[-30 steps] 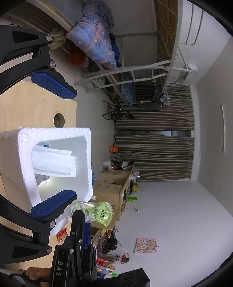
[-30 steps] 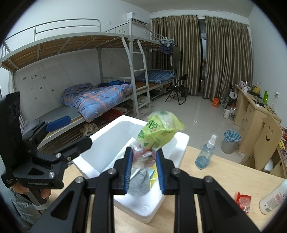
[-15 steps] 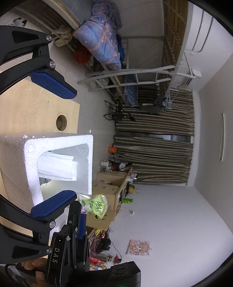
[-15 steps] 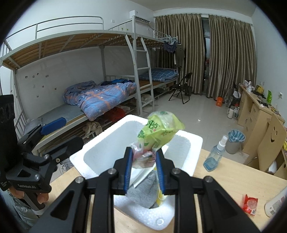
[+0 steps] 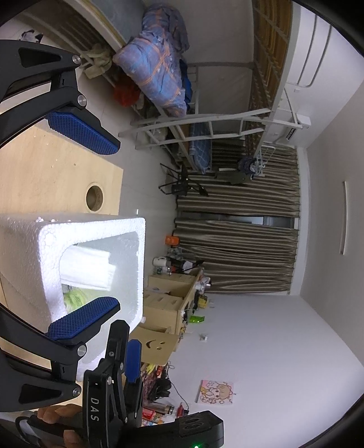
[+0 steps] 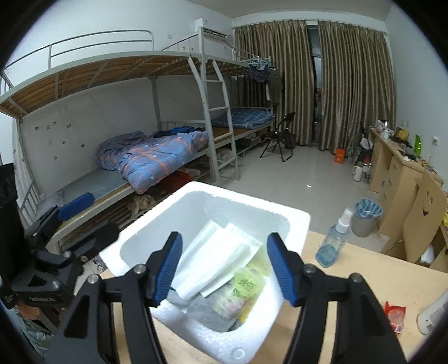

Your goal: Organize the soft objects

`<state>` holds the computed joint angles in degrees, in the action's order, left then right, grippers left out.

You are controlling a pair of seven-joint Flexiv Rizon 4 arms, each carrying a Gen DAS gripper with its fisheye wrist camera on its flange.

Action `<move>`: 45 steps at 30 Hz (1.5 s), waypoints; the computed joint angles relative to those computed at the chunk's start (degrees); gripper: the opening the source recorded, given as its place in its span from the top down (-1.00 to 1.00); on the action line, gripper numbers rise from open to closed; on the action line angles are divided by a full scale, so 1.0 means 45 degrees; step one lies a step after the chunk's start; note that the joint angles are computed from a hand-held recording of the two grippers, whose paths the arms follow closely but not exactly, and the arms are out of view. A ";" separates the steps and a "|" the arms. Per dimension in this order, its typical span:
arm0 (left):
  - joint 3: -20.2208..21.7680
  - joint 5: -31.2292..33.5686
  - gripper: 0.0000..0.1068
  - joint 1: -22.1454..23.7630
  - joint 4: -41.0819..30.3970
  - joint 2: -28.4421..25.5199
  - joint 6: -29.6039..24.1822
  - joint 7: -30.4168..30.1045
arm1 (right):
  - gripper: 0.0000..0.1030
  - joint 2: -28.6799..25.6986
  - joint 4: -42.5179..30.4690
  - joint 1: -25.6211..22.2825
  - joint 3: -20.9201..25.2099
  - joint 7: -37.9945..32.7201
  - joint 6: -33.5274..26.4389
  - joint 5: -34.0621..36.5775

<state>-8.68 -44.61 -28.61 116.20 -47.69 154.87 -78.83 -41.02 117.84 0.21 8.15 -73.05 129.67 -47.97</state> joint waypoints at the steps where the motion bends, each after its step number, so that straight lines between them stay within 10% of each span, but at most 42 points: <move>1: 0.0008 -0.0033 -0.90 -0.0023 -0.0003 -0.0018 0.0008 0.0027 | -0.31 -0.0010 -0.0022 -0.0050 0.0028 0.0061 -0.0009 -0.0054; 14: -0.0013 -0.0147 -0.90 -0.0103 -0.0010 0.0007 -0.0184 0.0193 | -0.35 0.0058 0.0131 0.0061 -0.0049 -0.0039 0.0253 0.0454; 22: -0.0006 -0.0033 -0.90 -0.0194 0.0195 0.0188 -0.0170 0.0173 | -1.00 0.0468 0.0742 0.0438 -0.0303 -0.0666 0.0757 0.1730; 45: -0.0993 -0.2504 -0.90 -0.2672 0.0671 0.1008 0.1910 0.1875 | -1.00 0.2004 0.4214 -0.0401 -0.0493 -0.2337 0.3998 0.2598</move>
<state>-13.15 -55.87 -40.64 119.22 -43.15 163.46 -70.39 -32.00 136.80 -1.59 5.93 -83.57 147.66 -36.27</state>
